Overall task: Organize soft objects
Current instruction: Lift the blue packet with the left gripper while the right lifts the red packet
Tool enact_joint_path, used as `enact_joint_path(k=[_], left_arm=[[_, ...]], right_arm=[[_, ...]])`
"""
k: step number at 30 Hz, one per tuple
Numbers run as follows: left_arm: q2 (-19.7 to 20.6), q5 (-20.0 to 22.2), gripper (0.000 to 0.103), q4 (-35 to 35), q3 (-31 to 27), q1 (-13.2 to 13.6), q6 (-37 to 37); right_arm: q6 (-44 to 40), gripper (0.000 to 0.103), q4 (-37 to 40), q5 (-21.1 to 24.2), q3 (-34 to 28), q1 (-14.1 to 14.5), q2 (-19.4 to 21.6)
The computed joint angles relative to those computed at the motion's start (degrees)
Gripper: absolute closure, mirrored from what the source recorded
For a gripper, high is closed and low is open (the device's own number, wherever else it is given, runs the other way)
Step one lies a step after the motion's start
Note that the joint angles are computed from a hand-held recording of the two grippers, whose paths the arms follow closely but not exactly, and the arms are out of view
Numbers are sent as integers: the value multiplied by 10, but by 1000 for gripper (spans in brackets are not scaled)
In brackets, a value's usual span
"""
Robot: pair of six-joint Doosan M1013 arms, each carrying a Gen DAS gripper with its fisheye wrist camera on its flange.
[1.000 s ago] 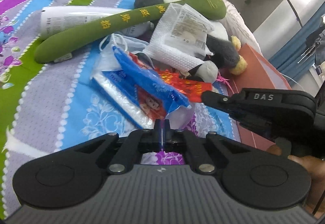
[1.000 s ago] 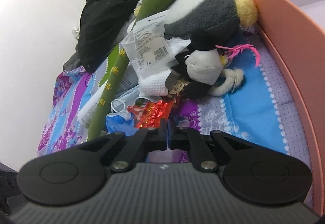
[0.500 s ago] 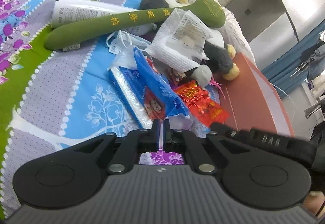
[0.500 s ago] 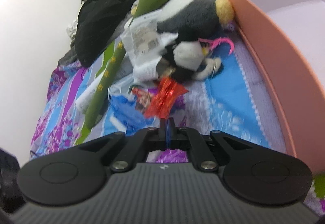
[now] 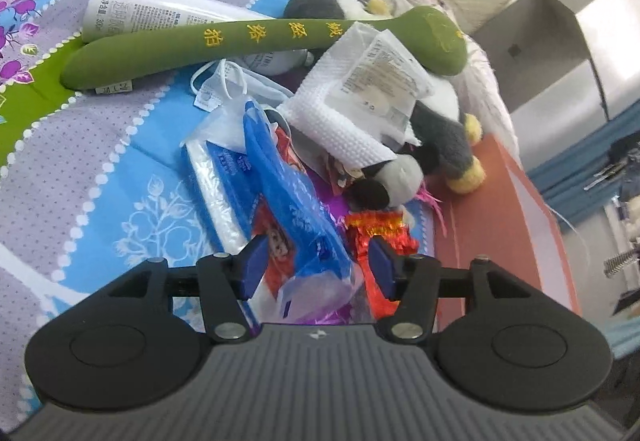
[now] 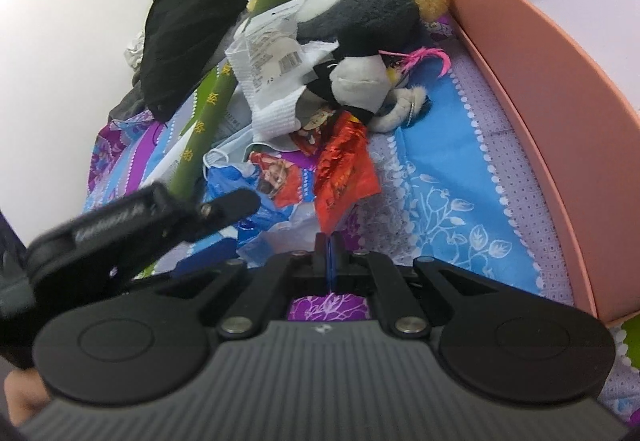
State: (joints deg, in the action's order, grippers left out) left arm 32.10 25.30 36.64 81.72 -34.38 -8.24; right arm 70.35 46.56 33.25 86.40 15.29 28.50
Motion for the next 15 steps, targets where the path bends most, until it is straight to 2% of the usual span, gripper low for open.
enact_joint_path(k=[3,4,6,7,9,15], left_arm=[[15,39,45,-40,-24,-1,42],[16,35,55,-46,-23,0,43],[18,40,65,-54,-25,0,56],[17,41,67,-52,-24,-1,60],[13,30,79,-60,-19,0,96],[-12,16,90,-69,6,1,157]], right_arm=[[0,99,-2,-4,1,0,0],[0,99,-2,-5,2,0,0],[2,99,-3,-7,4,-1,-1],[2,99,-2,-8,6,-1,-2],[3,99,0,-9,9,-3,-5],[1,99,-2,-20,27,-3,-23]])
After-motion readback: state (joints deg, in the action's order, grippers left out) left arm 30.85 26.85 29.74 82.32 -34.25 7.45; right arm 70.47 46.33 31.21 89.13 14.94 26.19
